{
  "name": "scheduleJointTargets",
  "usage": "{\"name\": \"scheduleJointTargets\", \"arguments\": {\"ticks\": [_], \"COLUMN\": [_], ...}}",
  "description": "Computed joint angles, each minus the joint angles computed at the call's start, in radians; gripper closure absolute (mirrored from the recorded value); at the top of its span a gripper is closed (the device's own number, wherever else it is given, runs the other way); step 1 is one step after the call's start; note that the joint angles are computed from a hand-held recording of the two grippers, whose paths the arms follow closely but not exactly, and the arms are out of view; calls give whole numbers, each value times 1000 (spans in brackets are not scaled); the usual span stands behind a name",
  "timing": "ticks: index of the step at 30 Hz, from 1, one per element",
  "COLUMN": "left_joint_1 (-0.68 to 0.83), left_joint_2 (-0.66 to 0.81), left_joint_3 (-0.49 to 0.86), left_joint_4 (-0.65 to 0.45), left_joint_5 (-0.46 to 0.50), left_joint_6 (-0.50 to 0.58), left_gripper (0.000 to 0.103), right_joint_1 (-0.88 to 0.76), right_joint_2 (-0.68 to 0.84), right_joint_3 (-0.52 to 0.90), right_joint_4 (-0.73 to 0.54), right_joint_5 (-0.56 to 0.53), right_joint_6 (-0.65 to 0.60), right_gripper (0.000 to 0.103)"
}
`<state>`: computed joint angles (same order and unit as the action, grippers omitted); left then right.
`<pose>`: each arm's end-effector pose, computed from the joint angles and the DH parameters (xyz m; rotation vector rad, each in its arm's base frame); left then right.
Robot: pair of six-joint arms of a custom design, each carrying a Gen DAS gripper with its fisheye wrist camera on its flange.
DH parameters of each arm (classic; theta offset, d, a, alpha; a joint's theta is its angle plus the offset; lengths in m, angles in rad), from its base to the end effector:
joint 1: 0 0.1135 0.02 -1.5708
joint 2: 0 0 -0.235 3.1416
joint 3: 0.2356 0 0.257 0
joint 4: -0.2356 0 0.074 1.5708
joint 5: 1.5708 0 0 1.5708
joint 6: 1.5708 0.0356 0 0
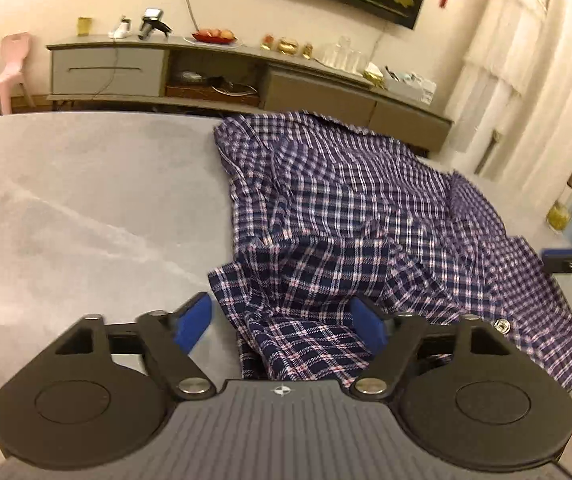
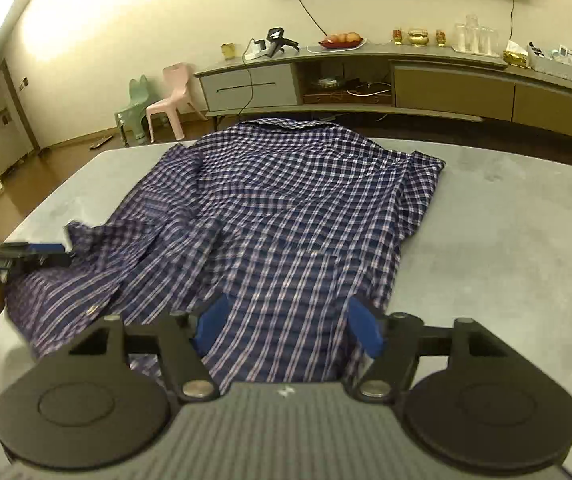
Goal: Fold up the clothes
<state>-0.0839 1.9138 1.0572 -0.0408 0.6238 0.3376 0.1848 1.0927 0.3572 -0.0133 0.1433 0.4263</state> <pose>0.3692 -0.0519 0.1048 0.7441 2.2220 -0.6416 0.2147 0.0350 0.1246 0.3505 2.2878 0.1449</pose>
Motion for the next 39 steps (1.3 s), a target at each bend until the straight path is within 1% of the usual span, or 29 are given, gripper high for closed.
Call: {"name": "scheduleJointTargets", "arguments": {"ticks": [1, 2, 3, 4, 5, 7, 8, 9, 11, 13, 15, 17, 18, 19, 20, 21, 22, 24, 25, 27, 28, 30, 31, 32, 33, 34, 36, 38, 39], "left_joint_1": [-11, -16, -16, -13, -2, 30, 37, 36, 32, 32, 28, 20, 13, 3, -14, -23, -17, -1, 7, 27, 34, 35, 33, 27, 13, 1, -8, -11, -2], "left_joint_2": [9, 15, 20, 17, 7, 3, 28, 72, 198, 266, 232, 193, 178, 168, 161, 160, 162, 154, 144, 110, 94, 74, 68, 70, 77, 80, 79, 75, 59], "left_joint_3": [13, 26, 42, 52, 55, 68, 89, 129, 255, 329, 300, 266, 244, 229, 217, 208, 199, 208, 213, 212, 209, 209, 207, 205, 203, 191, 163, 150, 151], "left_joint_4": [-16, -25, -38, -47, -48, -25, -11, -22, -106, -172, -146, -114, -93, -74, -59, -41, -19, -32, -43, -47, -55, -85, -112, -144, -152, -132, -74, -47, -61], "left_joint_5": [-15, -6, 25, 70, 147, 324, 342, 308, 200, 161, 158, 158, 154, 112, 40, -17, -37, -30, -17, 51, 88, 148, 165, 155, 115, 60, -49, -133, -129], "left_joint_6": [2, -2, -2, -3, 0, -10, -27, -51, -110, -130, -147, -163, -163, -160, -160, -174, -207, -247, -260, -274, -260, -204, -161, -112, -92, -112, -198, -272, -298], "left_gripper": [67, 74, 89, 91, 92, 92, 92, 92, 91, 88, 85, 75, 66, 65, 65, 68, 68, 68, 68, 67, 66, 62, 62, 62, 62, 62, 64, 64, 64], "right_joint_1": [-9, -14, -29, -42, -49, -60, -63, -64, -58, -53, -45, -41, -40, -39, -39, -40, -41, -39, -22, 17, 42, 113, 148, 182, 214, 242, 285, 343, 387], "right_joint_2": [75, 144, 165, 175, 148, 81, 49, 54, 61, 82, 66, 38, 19, 6, 12, 21, 32, 16, 5, -7, -15, -57, -73, -74, -47, -11, 139, 195, 219], "right_joint_3": [26, 49, 50, 49, 42, 24, 23, 28, 33, 34, 23, 8, -1, -10, -7, -3, -3, 4, 13, 29, 34, 30, 31, 33, 38, 49, 107, 129, 183], "right_joint_4": [18, 29, 34, 34, 17, -20, -45, -52, -64, -72, -83, -78, -74, -69, -78, -84, -83, -116, -147, -189, -204, -216, -214, -198, -167, -142, -153, -178, -268], "right_joint_5": [2, 12, -10, -30, -44, -56, -57, -51, -36, -29, -21, -19, -21, -22, -22, -20, -15, -3, 26, 94, 135, 230, 251, 252, 242, 230, 233, 315, 377], "right_joint_6": [-6, 3, 15, 21, 11, -7, -9, -10, -6, 4, 6, 12, 16, 15, 12, 8, 5, 2, 1, 8, 18, 61, 73, 81, 88, 93, 119, 155, 202], "right_gripper": [55, 79, 84, 88, 98, 99, 99, 99, 99, 99, 99, 99, 99, 99, 99, 99, 101, 99, 95, 91, 85, 85, 85, 85, 85, 87, 87, 88, 87]}}
